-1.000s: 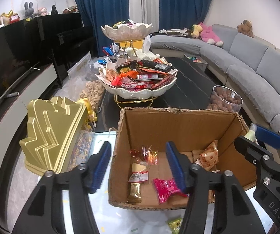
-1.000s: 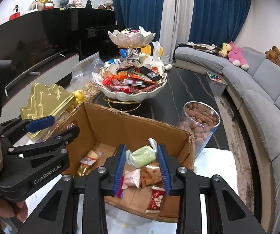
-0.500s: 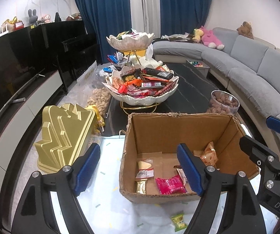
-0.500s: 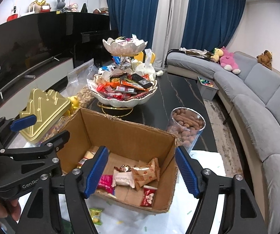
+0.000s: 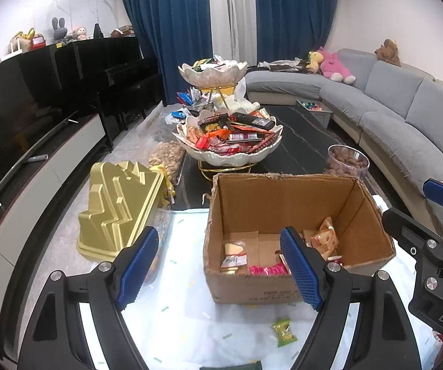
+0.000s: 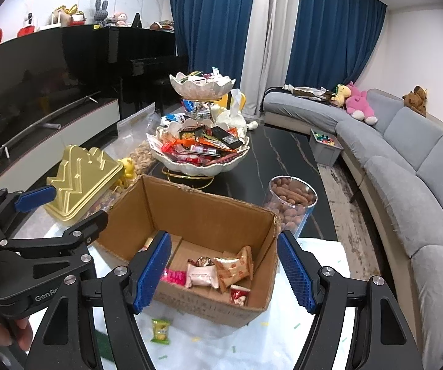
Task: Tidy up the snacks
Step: 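Withdraw both tools from the box toward the green pack and yellow-green packet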
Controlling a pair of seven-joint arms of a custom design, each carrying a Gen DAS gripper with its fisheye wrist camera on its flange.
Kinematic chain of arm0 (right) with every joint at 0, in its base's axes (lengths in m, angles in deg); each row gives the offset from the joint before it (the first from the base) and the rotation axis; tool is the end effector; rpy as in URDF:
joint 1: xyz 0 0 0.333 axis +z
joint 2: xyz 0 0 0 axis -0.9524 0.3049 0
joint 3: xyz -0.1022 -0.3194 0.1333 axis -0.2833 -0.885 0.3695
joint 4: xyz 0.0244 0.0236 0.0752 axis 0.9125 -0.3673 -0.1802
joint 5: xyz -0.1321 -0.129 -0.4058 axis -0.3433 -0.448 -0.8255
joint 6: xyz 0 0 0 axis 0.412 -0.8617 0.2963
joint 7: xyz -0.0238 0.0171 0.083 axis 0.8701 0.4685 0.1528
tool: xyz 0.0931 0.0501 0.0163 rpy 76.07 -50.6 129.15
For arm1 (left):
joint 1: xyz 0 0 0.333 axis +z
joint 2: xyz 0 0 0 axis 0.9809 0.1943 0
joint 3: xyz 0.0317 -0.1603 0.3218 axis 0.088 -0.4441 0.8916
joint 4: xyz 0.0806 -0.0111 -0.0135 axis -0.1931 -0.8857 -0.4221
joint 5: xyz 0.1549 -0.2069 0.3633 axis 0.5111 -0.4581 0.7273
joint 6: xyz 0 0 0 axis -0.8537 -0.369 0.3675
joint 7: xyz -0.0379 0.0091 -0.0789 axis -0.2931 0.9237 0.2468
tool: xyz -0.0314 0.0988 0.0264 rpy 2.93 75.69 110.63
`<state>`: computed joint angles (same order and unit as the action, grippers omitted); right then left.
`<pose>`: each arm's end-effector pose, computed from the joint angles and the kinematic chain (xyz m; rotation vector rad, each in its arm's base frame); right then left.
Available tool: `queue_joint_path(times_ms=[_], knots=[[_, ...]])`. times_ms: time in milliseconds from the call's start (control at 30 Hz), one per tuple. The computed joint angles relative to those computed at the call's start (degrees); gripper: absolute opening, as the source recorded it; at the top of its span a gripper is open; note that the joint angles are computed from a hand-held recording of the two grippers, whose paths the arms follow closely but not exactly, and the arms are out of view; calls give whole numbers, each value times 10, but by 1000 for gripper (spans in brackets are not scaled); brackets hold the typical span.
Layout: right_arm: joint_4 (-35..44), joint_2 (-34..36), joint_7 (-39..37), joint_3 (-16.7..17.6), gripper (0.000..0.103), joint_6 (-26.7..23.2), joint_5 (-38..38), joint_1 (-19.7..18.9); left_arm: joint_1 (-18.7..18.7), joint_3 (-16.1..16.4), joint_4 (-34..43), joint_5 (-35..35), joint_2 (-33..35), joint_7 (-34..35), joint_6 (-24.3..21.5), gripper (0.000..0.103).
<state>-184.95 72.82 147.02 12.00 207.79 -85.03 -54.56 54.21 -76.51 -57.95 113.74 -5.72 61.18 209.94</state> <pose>0.6433 0.2388 0.5959 -1.8216 1.5527 -0.8537 0.6718 -0.4074 0.5726 -1.5954 1.8000 -0.7581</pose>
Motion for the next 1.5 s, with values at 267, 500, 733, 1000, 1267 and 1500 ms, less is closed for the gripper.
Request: queue_joint_path(times_ms=[267, 500, 733, 1000, 1267, 1500], knots=[[-31, -23, 16, 11, 72, 3, -12, -1, 4, -6, -56, 13, -40, -25, 5, 81], [-54, -34, 7, 22, 72, 6, -5, -6, 12, -15, -99, 22, -67, -49, 10, 82], [-71, -40, -3, 29, 72, 9, 1, -9, 20, -25, -136, 24, -85, -72, 5, 85], [-94, -42, -43, 34, 72, 21, 29, -8, 24, -37, -175, 16, -99, -91, -4, 87], [-117, -38, -99, 35, 72, 27, 77, -4, 24, -45, -207, 8, -107, -101, -10, 91], [-137, -38, -125, 33, 79, 33, 108, -5, 23, -52, -230, -6, -109, -93, -8, 95]])
